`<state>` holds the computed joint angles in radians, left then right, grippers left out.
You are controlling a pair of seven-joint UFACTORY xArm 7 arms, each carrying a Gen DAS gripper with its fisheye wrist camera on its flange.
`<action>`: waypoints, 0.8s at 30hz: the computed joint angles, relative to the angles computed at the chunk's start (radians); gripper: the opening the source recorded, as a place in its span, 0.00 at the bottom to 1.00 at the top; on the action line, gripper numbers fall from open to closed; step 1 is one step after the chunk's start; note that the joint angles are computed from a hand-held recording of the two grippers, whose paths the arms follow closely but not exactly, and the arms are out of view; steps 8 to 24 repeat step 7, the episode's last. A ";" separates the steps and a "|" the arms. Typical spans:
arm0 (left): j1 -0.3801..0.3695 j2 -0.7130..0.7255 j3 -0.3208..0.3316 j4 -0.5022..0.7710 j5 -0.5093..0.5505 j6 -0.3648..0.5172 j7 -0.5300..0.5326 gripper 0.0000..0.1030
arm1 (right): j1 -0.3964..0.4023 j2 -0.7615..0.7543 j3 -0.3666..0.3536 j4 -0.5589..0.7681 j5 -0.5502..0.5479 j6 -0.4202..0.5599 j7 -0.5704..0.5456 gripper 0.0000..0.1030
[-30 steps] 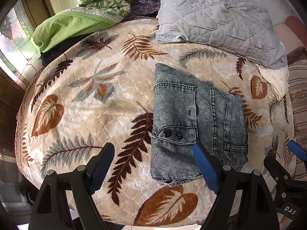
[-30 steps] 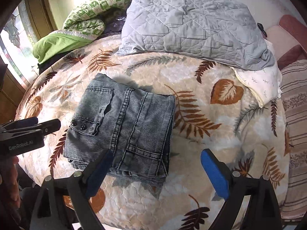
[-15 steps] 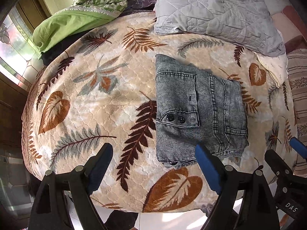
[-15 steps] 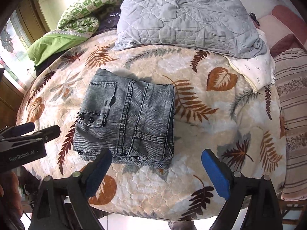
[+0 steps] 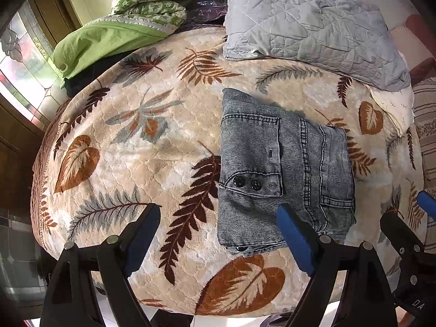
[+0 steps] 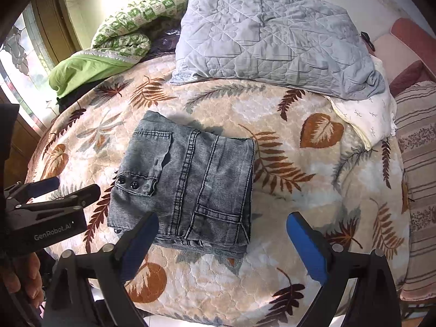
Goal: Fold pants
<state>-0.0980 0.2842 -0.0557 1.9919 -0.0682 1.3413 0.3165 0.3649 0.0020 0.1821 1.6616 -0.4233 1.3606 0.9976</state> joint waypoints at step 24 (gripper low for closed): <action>0.000 -0.004 -0.007 -0.009 -0.021 -0.025 0.017 0.89 | -0.005 0.008 -0.007 -0.011 0.013 -0.032 0.005 0.94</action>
